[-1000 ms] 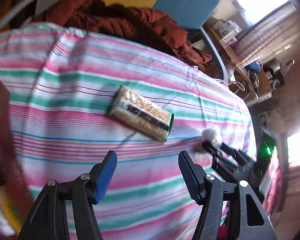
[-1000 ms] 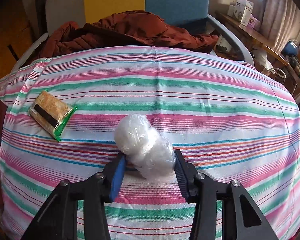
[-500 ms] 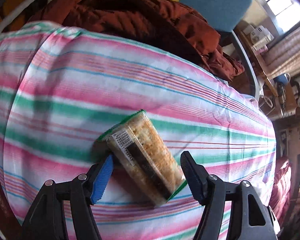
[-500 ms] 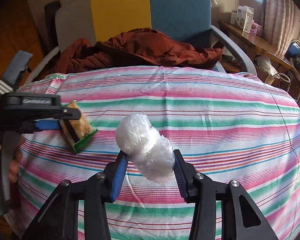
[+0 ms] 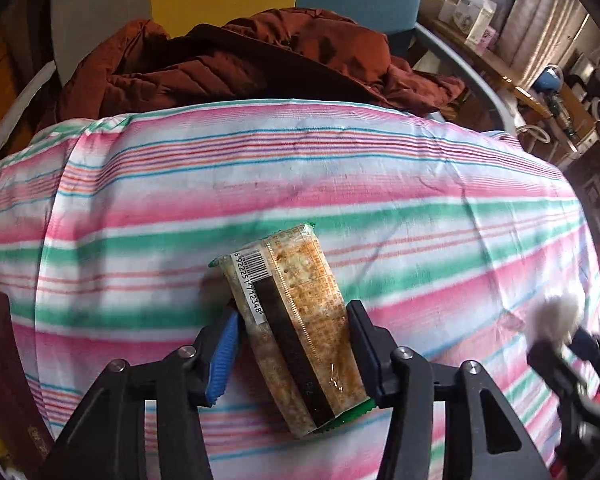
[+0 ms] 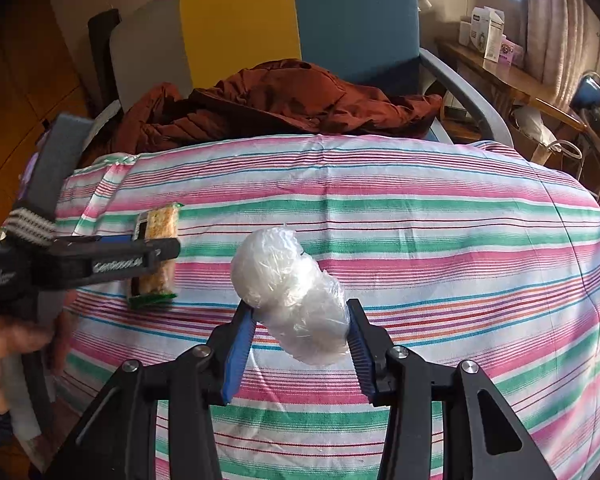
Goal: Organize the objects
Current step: 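Grasp the cracker bar packet with the left tool while the right tool grasps the clear bag, then carry the cracker bar with the left tool and the clear bag with the right tool into the tray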
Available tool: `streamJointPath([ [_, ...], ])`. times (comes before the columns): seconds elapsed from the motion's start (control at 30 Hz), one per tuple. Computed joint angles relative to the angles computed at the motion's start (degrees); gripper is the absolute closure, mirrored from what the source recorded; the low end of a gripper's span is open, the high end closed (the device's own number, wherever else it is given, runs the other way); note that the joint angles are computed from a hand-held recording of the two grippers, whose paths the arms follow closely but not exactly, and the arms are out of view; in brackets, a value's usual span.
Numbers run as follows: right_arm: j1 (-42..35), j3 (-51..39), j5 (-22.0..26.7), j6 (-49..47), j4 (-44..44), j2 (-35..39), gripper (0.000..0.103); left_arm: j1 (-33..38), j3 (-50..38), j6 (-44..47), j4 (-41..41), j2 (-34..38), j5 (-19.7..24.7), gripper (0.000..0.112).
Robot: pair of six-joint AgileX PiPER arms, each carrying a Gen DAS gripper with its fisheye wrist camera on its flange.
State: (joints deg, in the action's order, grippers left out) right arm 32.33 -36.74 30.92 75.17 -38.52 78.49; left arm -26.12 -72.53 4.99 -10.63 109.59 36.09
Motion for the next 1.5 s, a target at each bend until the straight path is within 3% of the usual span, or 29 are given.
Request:
streamJointPath([
  [0.17, 1.04, -0.07, -1.34, -0.13, 0.28, 1.62, 0.058, 4.2, 12.57, 13.52, -9.04, -10.55, -4.2, 0.06],
  [0.27, 2.45, -1.05, -1.71, -0.48, 1.06, 2.76, 0.058, 8.26, 18.48, 22.22, -14.56, -18.84, -3.34, 0.06],
  [0.5, 11.17, -8.24, 2.27, -1.27, 4.39, 6.31, 0.058, 26.14, 26.01, 42.8, -25.97, -36.02, 7.73, 0.06],
  [0.67, 19.64, -17.31, 6.34, 0.33, 4.48, 9.63, 0.057, 45.14, 26.46, 56.68, -31.89, -40.62, 18.98, 0.06],
  [0.8, 25.9, -26.77, 8.36, 0.74, 4.32, 14.32, 0.057, 61.62, 23.41, 65.02, -33.97, -38.26, 27.27, 0.06],
  [0.93, 30.82, -39.49, 9.87, -1.37, 5.34, 22.36, 0.057, 72.86, 20.17, 70.43, -34.66, -34.01, 30.74, 0.06],
  [1.17, 33.87, -62.3, 13.69, -9.61, 12.07, 37.91, 0.057, 83.16, 17.24, 77.66, -34.5, -27.01, 28.01, 0.059],
  [1.23, 34.28, -69.82, 16.89, -10.81, 13.07, 42.87, 0.052, 83.93, 17.02, 79.07, -34.62, -25.68, 26.29, 0.059],
  [1.27, 34.34, -72.47, 17.95, -10.87, 13.3, 44.66, 0.042, 84.57, 17.18, 79.96, -35.25, -25.27, 25.69, 0.059],
  [1.33, 34.66, -75.91, 19.52, -10.15, 13.26, 47.05, 0.035, 85.26, 17.67, 81.4, -36.3, -24.88, 24.98, 0.059],
  [1.5, 35.46, -77.28, 21.96, -8.52, 12.97, 48.58, 0.035, 86.91, 19.4, 84.8, -39.63, -25.74, 23.51, 0.051],
])
